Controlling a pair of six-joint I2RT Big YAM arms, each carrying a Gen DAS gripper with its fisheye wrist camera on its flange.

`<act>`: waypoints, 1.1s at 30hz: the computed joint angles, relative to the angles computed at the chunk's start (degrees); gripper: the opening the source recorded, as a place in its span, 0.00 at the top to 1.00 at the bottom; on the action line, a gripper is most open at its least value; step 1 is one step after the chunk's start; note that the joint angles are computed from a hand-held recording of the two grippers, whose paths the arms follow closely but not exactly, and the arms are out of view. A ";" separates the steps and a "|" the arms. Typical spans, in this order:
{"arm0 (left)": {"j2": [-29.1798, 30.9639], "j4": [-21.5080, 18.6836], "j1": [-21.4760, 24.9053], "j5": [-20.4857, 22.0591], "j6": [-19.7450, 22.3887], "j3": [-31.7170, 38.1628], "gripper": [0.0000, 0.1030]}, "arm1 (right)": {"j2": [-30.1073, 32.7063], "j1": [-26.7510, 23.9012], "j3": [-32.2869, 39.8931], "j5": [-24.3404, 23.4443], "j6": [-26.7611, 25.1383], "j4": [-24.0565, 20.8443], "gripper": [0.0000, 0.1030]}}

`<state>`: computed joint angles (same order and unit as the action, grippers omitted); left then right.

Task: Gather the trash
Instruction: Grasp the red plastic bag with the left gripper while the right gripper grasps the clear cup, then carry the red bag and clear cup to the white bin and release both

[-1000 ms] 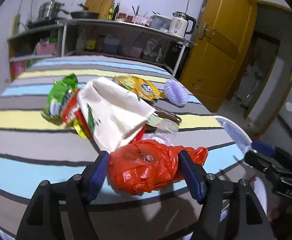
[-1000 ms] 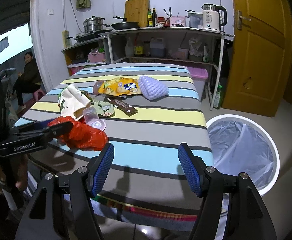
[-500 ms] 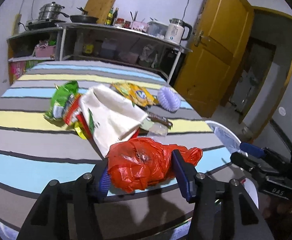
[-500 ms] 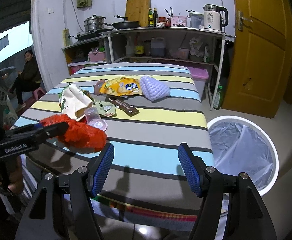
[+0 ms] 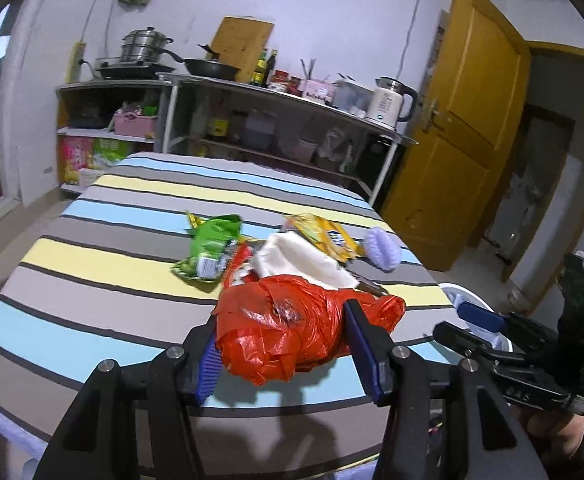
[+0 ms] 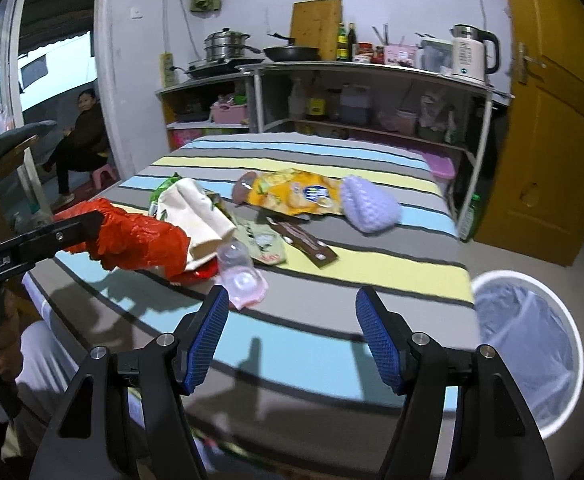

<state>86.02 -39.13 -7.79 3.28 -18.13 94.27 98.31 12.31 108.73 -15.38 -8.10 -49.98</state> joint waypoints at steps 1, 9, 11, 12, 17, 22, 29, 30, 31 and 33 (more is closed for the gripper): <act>-0.04 -0.03 0.35 -0.04 -0.07 -0.13 0.46 | 0.63 0.34 0.74 0.04 -0.13 -0.28 0.44; -0.22 0.51 2.14 0.52 -0.78 -1.80 0.46 | 6.74 2.69 7.94 -0.42 -2.46 -4.34 0.52; -0.20 0.67 2.47 0.83 -0.91 -2.09 0.46 | 7.75 3.14 9.23 -0.36 -3.04 -5.39 0.60; -0.06 0.72 2.57 0.94 -0.91 -2.04 0.46 | 8.38 3.32 9.99 -0.38 -3.24 -5.91 0.61; 0.70 0.43 2.90 1.13 -1.37 -1.45 0.46 | 9.44 3.39 11.29 -0.65 -3.88 -6.99 0.71; 0.78 0.37 2.89 1.11 -1.28 -1.34 0.46 | 9.05 3.10 11.21 -1.08 -3.51 -6.65 0.71; 2.58 -1.00 0.58 1.11 -0.14 2.05 0.46 | 5.78 0.84 8.19 -1.76 -1.66 -4.52 0.71; 2.99 -1.35 0.05 1.03 -0.02 2.75 0.46 | 5.00 0.18 7.33 -1.62 -1.25 -3.95 0.71; 3.65 -1.74 -0.64 1.04 0.37 3.81 0.46 | 4.65 -0.22 7.03 -1.47 -1.01 -3.72 0.71; 5.05 -2.58 -2.15 1.24 1.17 6.11 0.46 | 3.49 -1.57 5.78 -0.93 -0.31 -2.97 0.71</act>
